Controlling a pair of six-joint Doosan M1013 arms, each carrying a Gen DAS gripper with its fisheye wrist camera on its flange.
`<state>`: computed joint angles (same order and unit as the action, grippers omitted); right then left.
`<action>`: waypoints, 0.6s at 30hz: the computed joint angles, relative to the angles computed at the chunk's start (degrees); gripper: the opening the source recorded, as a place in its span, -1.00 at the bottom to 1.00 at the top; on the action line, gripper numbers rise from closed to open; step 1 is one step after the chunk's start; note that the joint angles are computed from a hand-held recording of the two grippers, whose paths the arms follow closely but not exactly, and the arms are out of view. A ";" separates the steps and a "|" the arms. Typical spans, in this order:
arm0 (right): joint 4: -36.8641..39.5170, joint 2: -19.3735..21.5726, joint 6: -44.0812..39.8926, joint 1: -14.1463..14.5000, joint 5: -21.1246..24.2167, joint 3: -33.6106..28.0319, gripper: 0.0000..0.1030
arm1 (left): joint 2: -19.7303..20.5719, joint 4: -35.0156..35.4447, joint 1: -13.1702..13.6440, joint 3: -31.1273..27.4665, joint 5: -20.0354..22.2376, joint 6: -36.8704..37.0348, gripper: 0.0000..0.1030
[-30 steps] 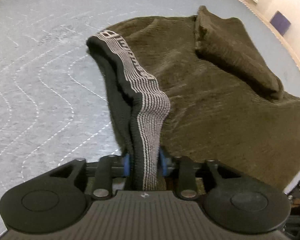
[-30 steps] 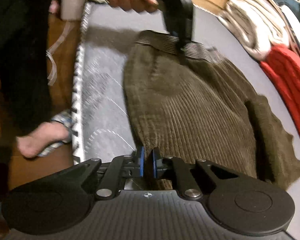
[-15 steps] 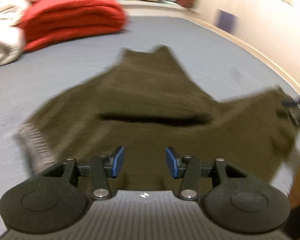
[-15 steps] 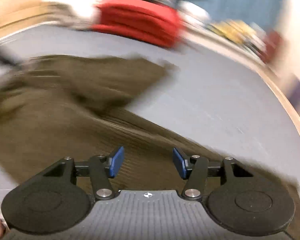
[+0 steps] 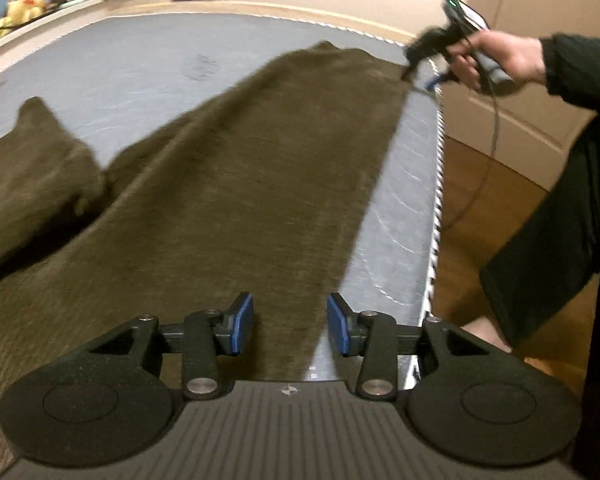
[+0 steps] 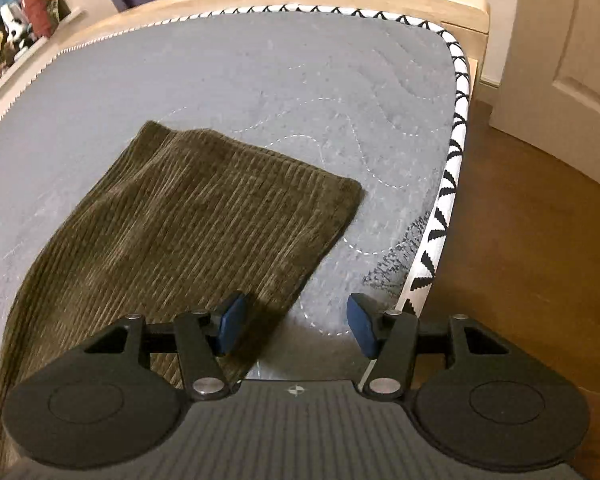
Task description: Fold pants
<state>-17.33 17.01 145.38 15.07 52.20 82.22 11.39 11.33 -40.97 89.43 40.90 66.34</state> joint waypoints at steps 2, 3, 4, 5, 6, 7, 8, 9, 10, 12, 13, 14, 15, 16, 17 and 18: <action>-0.43 0.10 -0.35 0.34 -1.07 -0.05 0.08 | 0.85 -0.57 -0.56 -0.80 2.05 0.74 -0.16; -0.17 0.13 -0.52 0.46 -2.06 -0.09 -0.05 | 1.32 -0.62 -0.60 -1.23 2.89 1.37 -0.26; -0.21 0.11 -0.59 0.49 -2.67 0.07 -0.53 | 1.71 0.07 -0.82 -1.46 3.83 1.80 -0.51; -0.74 0.21 -0.37 0.58 -2.68 -0.03 -0.76 | 1.86 0.41 -0.79 -1.49 3.97 2.45 -0.67; -1.50 0.47 -0.29 0.72 -2.36 -0.58 -0.82 | 1.56 -0.18 -0.77 -1.28 3.65 3.26 -0.85; -3.67 0.76 -0.28 1.16 -1.68 -0.87 -0.92 | 1.40 -0.72 -0.69 -1.42 3.32 3.19 -0.86; -7.67 0.78 0.95 2.11 -0.45 -1.17 -0.93 | 1.09 -2.58 -0.32 -1.53 3.07 3.98 -0.87; -11.14 0.44 3.24 2.82 -0.27 -1.21 -0.94 | 0.76 -5.51 0.14 -1.55 2.38 5.88 -0.87; -14.12 0.30 5.51 3.66 0.70 -1.67 -0.95 | 0.42 -7.54 0.40 -1.45 2.06 7.96 -0.87; -19.36 0.76 9.59 5.17 6.01 -3.01 -0.98 | 0.85 -8.88 0.39 -1.81 3.91 10.81 -0.87; -21.38 1.90 10.46 5.78 10.87 -4.24 -1.00 | 1.32 -9.11 0.42 -1.97 5.25 11.29 -0.83; -21.21 2.78 10.11 5.76 14.11 -5.03 -1.00 | 1.64 -9.25 0.62 -2.05 6.26 10.84 -0.79; -18.59 3.40 10.01 5.11 16.17 -5.59 -1.00 | 1.50 -10.54 1.10 -1.94 5.88 11.00 -0.77; -16.06 3.36 11.98 4.43 16.32 -5.58 -0.93 | 0.91 -10.65 1.55 -1.79 5.00 10.19 -0.58; -15.63 3.09 14.48 4.30 16.05 -5.43 -0.93 | -0.06 -8.49 1.66 -1.08 2.79 7.78 -0.33; -18.10 2.83 16.43 4.91 15.26 -5.27 -0.92 | -1.22 -5.90 1.86 -0.18 0.33 4.79 -0.23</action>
<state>-35.43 19.84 161.81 19.98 67.46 76.95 10.17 5.43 -39.12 89.25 41.23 71.13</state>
